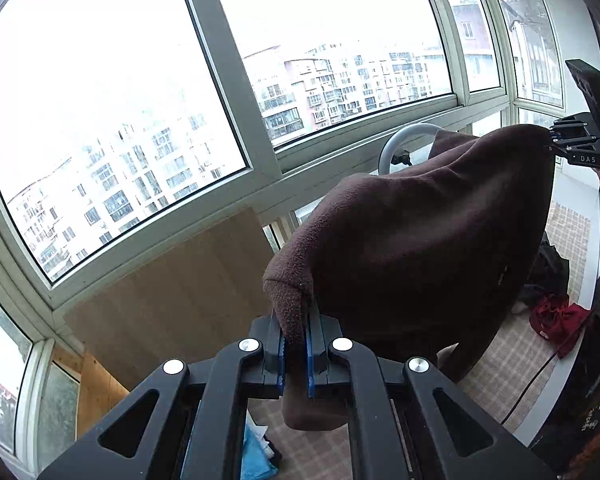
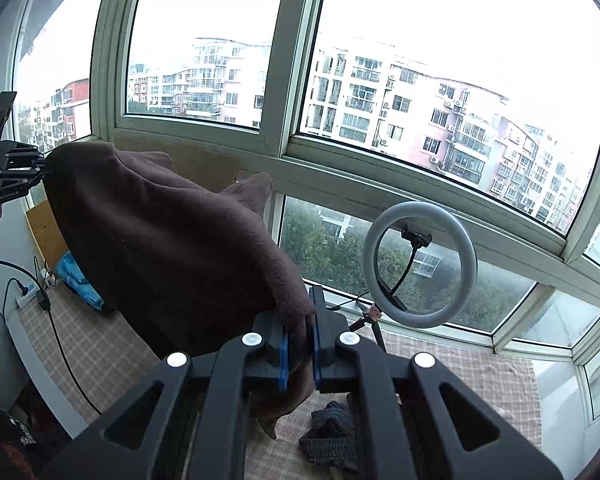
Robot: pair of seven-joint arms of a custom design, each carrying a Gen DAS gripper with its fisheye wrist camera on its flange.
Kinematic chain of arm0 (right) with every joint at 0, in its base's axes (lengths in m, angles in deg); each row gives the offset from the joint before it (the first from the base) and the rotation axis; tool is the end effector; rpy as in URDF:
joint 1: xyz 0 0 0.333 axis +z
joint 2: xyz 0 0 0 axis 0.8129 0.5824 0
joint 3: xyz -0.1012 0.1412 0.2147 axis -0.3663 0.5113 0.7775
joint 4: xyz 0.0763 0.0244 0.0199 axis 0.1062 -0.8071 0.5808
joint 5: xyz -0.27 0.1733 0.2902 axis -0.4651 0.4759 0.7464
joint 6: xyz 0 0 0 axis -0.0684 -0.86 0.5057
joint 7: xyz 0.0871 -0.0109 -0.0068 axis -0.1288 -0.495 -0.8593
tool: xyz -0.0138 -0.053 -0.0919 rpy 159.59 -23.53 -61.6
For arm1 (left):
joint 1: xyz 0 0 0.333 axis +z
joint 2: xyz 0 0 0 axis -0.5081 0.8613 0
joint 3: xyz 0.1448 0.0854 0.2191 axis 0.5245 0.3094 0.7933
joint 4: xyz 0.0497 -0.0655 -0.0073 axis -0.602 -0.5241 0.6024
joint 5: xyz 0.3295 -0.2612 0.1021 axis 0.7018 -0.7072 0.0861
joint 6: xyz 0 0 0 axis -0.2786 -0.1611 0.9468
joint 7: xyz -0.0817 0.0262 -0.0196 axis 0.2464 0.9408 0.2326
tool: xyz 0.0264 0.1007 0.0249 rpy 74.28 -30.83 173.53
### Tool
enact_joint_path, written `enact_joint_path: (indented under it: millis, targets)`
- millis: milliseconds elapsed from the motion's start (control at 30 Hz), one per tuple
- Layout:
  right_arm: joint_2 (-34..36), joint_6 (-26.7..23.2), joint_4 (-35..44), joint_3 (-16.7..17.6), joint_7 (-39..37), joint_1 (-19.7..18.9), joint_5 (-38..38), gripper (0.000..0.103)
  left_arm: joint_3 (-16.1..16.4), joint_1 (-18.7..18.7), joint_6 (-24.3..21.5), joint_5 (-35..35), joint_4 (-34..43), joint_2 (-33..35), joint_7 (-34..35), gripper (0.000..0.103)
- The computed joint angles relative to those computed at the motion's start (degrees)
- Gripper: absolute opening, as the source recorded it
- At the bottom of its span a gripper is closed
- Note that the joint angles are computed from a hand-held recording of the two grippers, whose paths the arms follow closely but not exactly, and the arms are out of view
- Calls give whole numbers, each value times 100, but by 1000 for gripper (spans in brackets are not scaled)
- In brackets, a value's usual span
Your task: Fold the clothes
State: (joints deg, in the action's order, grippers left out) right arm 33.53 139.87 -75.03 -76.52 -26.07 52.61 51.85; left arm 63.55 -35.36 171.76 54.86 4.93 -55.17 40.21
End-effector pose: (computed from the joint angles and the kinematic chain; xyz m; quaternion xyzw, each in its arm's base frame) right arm 0.5261 -0.0550 0.8755 -0.8223 0.3018 -0.2541 0.4101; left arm 0.3942 -0.1958 0.9411 -0.5142 0.6980 -0.2705 0.4186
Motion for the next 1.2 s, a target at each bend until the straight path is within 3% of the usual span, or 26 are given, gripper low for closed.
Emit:
enact_joint_path:
  millis: [133,300,467,633,733,800,833,867,933,1000,1100,1200]
  targets:
    - [-311,-3,161,-88,12,1,191,8,-179,81,-54,324,173,-288,-31,6]
    - [-1197,429,-729,-270,-372,298,198,8,-276,219,-90,358,-15,-721,83,6]
    - [-1333,632,-1152,-402,-457,662,44,8,-260,376,-135,244,-419,-808,216,6]
    - [-696,1083,-1341,-53,-147,792,-632,8,-180,434,-208,278,-860,-359,185,6]
    - [-139,1669,-1397,253,34,819,-976,8,-13,400,259,387,-1449,-143,-20,6]
    - [215,1971,-1574,468,134,830,-1385,8,203,333,709,166,-2112,-143,-287,7]
    - [404,2075,-1689,569,186,841,-1661,10,286,285,710,-57,-2405,-104,-392,11]
    - [641,2159,-1738,661,266,858,-1949,14,382,244,601,-292,-2639,1,-381,12]
    - [1000,2377,-2034,781,491,906,-2930,47,518,188,189,-681,-3008,292,-359,13]
    - [1360,2565,-2346,740,869,1054,-4160,47,706,148,26,-1160,-3270,485,-254,13]
    - [1600,2423,-2499,858,906,909,-4514,47,854,184,226,-1512,-3277,688,-345,13]
    - [2098,1859,-1769,987,947,728,-3836,47,926,204,411,-1710,-2754,1192,-255,15]
